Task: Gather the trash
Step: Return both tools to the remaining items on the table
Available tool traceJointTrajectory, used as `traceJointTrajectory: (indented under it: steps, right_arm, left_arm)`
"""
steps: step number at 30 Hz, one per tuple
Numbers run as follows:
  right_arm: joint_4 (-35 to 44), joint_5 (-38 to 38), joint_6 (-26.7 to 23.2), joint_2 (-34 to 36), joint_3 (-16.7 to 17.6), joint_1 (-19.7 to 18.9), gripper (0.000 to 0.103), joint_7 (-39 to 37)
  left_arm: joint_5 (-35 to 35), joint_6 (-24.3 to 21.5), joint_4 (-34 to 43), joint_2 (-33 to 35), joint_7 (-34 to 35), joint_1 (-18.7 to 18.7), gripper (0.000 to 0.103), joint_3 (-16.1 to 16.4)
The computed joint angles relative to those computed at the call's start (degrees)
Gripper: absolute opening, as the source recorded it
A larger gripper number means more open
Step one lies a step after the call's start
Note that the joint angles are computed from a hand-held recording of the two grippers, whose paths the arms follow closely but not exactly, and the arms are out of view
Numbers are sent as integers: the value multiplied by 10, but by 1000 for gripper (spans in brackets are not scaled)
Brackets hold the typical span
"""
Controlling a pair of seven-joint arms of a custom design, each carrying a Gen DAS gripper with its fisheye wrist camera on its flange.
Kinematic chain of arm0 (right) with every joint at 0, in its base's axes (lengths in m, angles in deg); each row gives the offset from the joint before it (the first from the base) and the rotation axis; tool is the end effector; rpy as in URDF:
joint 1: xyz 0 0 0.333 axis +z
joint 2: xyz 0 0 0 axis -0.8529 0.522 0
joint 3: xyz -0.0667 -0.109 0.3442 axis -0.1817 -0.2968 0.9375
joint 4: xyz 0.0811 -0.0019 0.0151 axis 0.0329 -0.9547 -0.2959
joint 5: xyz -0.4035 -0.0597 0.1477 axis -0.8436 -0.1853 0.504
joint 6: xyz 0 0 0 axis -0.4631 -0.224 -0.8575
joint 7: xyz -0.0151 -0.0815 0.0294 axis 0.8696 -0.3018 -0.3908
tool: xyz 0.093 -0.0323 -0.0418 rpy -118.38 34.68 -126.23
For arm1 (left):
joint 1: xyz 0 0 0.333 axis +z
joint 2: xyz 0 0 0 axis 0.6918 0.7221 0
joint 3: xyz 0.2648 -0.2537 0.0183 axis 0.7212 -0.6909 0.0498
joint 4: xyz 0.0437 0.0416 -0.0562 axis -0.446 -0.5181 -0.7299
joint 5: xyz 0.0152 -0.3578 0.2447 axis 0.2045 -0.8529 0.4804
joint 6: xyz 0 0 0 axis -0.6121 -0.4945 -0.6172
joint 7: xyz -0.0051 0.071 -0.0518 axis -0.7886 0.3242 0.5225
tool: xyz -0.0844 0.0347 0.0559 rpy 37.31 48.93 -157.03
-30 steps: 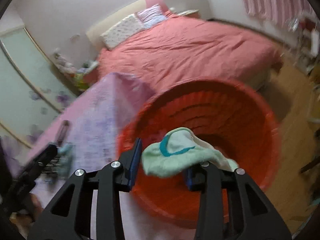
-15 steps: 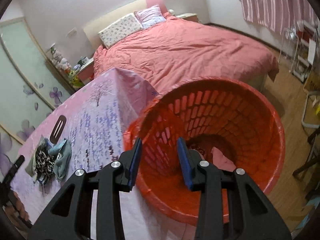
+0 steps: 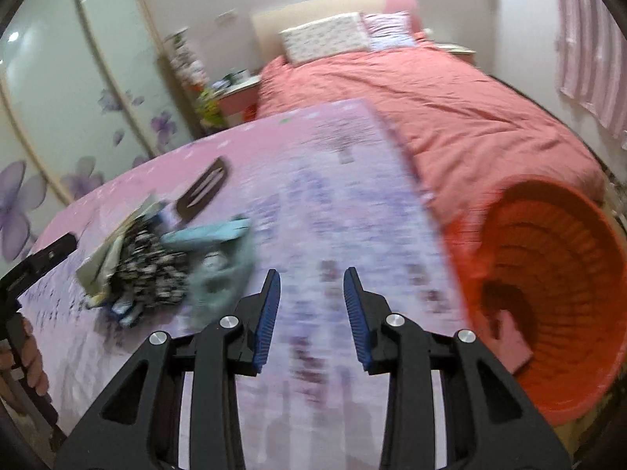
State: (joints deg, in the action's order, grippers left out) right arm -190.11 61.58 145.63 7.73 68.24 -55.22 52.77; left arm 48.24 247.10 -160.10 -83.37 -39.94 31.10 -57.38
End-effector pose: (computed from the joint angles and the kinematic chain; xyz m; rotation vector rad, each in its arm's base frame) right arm 0.5011 0.1241 0.4791 -1.6149 1.8205 -0.5072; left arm 0.5729 -0.2831 0.5044 -1.8056 1.8041 -0.9544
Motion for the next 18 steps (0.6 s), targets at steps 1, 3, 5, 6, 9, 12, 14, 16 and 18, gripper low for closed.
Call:
traceJointTrajectory:
  steps: [1,3,5,6,9,12,14,16,18]
  right_arm:
    - [13,3,2,16,2,8,34,-4]
    - [32,2,-2,39,3,18,34,-4]
    - [54,15,-13,64,-9,43,34,-14]
    - [66,-8,-21,78,-5,42,34,3]
    - [85,-114,-36,102,-5,39,26,82]
    - [79,-266,-27,99,-14,38,9,182]
    - [68,-291,-33,85,-25,43,8,196]
    - [56,-319,-45,68,-24,33,7,228]
    - [49,-372,-67,53,-14,7,7,289]
  left_arm:
    - [2,1,0,1,-2,0,61,1]
    - [0,3,-4,-3,-1,1,61,1]
    - [6,3,-11,-10,-8,5,61,4]
    - [5,4,-14,-12,-9,7,61,4]
    - [-3,9,-26,-20,-10,16,59,5]
    - [-35,19,-38,-22,14,23,55,2]
    - [-50,29,-42,-22,27,24,55,0]
    - [-57,34,-38,-17,37,21,55,-4]
    - [-59,36,-29,-9,44,14,55,-9]
